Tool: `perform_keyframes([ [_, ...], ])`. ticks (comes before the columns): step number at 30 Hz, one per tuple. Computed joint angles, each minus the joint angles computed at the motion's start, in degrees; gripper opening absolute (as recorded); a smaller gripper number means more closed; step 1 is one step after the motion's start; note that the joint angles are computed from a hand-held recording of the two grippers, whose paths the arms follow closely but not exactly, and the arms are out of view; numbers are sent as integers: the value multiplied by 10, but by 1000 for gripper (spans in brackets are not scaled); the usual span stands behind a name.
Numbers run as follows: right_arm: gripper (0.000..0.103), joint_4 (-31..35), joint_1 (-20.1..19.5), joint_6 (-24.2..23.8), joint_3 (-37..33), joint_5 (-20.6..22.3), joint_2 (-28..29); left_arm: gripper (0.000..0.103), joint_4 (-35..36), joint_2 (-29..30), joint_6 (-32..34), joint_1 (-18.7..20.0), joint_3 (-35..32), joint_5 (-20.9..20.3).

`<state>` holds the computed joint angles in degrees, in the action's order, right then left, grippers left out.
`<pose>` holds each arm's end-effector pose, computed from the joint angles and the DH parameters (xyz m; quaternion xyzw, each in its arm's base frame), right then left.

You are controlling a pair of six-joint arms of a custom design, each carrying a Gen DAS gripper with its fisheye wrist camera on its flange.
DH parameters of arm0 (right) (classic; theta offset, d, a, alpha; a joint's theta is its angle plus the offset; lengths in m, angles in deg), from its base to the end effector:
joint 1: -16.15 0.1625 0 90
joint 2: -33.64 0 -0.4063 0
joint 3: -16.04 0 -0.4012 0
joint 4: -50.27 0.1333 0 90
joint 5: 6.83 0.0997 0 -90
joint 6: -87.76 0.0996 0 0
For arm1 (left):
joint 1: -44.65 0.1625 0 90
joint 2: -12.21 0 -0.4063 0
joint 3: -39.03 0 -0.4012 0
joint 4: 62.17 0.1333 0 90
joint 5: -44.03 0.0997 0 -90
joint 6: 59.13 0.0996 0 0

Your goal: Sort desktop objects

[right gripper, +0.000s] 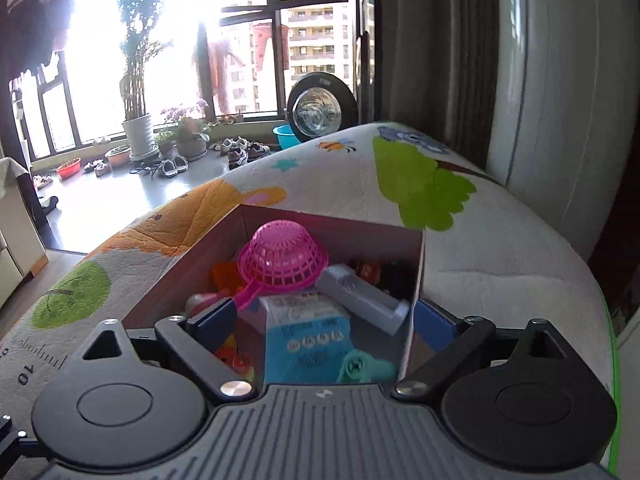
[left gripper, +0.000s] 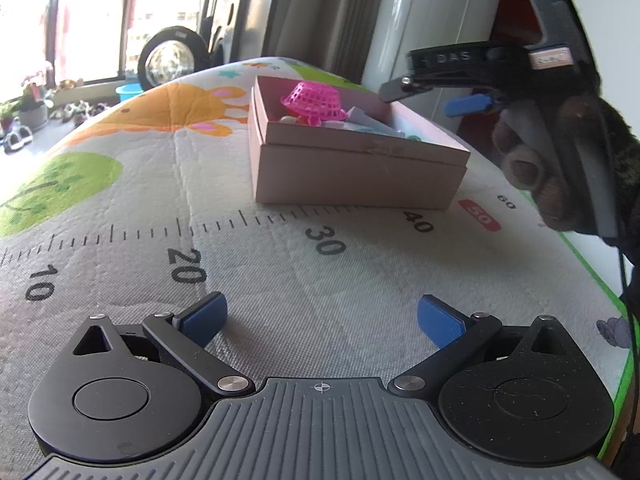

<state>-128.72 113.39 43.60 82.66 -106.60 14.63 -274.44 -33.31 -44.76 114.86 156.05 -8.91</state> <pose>0.2156 -0.7733 -0.0092 0.3771 -0.8529 0.3087 0.1870 0.0002 -0.5704 0.0989 0.1214 0.8588 -0.4196 0.2676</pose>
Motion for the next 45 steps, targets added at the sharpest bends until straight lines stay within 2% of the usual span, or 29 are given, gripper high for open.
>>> perform_keyframes([
  [3,103,-8,-17,48,103,19,-61,103,-3,10,-6,-8,-7,36],
  [6,103,-57,-33,32,190,24,-95,103,-2,24,4,-19,-17,75],
  [9,103,-109,-35,8,231,-16,-91,103,-21,64,18,-42,-48,186],
  [11,103,-133,-37,-3,236,-39,-77,103,-26,69,0,-44,-54,209],
  [13,103,-156,-35,-10,225,-69,-55,103,-19,63,-23,-39,-53,210],
  [15,103,-174,-32,-28,220,-77,-45,103,-18,64,-18,-41,-54,217],
  [22,103,-175,-33,-29,219,-70,-42,103,-17,66,-20,-42,-55,219],
  [26,103,-219,-43,-40,234,-45,-39,103,-15,64,-21,-41,-55,217],
  [29,103,-225,-45,-42,238,-40,-39,103,-16,64,-22,-41,-53,215],
  [45,103,-226,-39,-32,223,-47,-27,103,-19,58,-25,-39,-45,201],
])
